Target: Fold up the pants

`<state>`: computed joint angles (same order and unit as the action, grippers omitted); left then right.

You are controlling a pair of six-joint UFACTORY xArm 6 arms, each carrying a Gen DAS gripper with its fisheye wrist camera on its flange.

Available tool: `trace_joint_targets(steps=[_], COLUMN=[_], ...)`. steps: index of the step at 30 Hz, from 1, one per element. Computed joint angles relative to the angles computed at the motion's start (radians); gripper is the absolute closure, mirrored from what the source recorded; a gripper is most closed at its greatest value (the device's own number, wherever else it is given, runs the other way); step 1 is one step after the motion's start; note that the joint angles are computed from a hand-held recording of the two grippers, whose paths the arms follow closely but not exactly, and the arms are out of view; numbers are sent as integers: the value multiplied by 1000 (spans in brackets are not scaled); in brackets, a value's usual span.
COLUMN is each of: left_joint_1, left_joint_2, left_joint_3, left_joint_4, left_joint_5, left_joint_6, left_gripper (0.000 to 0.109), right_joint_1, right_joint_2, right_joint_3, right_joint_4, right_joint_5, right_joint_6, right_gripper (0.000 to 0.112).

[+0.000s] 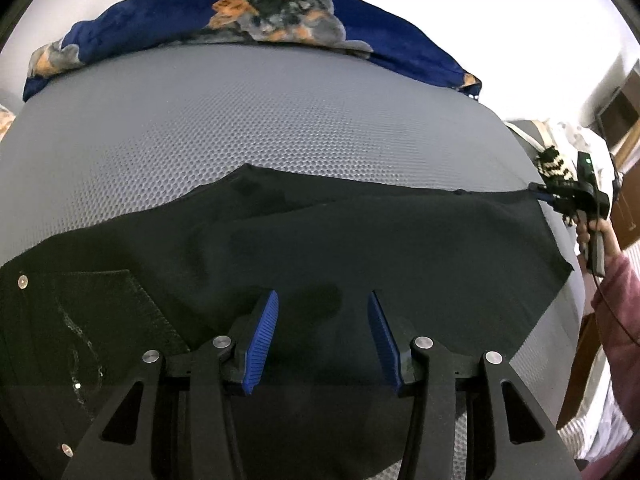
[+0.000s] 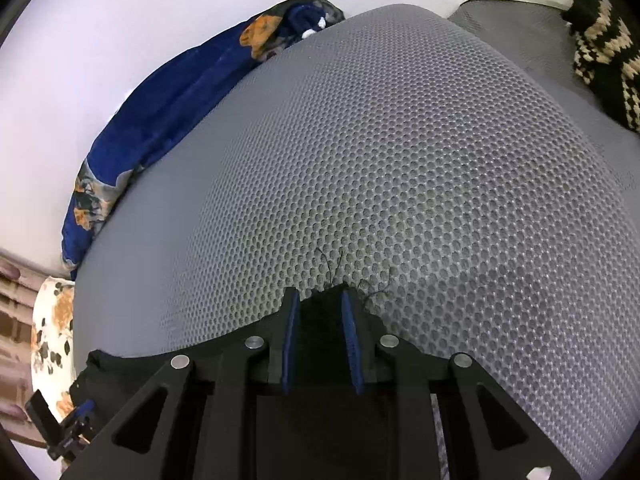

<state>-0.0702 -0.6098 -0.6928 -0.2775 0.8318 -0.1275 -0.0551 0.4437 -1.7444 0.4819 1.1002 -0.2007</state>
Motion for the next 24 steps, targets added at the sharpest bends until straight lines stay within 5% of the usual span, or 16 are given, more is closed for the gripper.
trace_joint_targets(steps=[4, 6, 14, 24], left_joint_1=[-7, -11, -14, 10], left_joint_2=[32, 36, 36, 42], left_joint_3=[-14, -12, -18, 3], left_joint_4=[23, 36, 72, 89], left_joint_5=[-9, -14, -33, -31], left_joint_6=[-15, -31, -57, -36], left_gripper=[60, 60, 60, 61], right_joint_1=[-1, -2, 35, 80], right_joint_2=[22, 14, -188, -115], right_joint_3=[-24, -17, 225, 204], right_joint_4=[18, 21, 3, -202], right_joint_5=[10, 24, -254, -286], right_joint_6=[-20, -42, -56, 105], right_gripper=[93, 104, 110, 110])
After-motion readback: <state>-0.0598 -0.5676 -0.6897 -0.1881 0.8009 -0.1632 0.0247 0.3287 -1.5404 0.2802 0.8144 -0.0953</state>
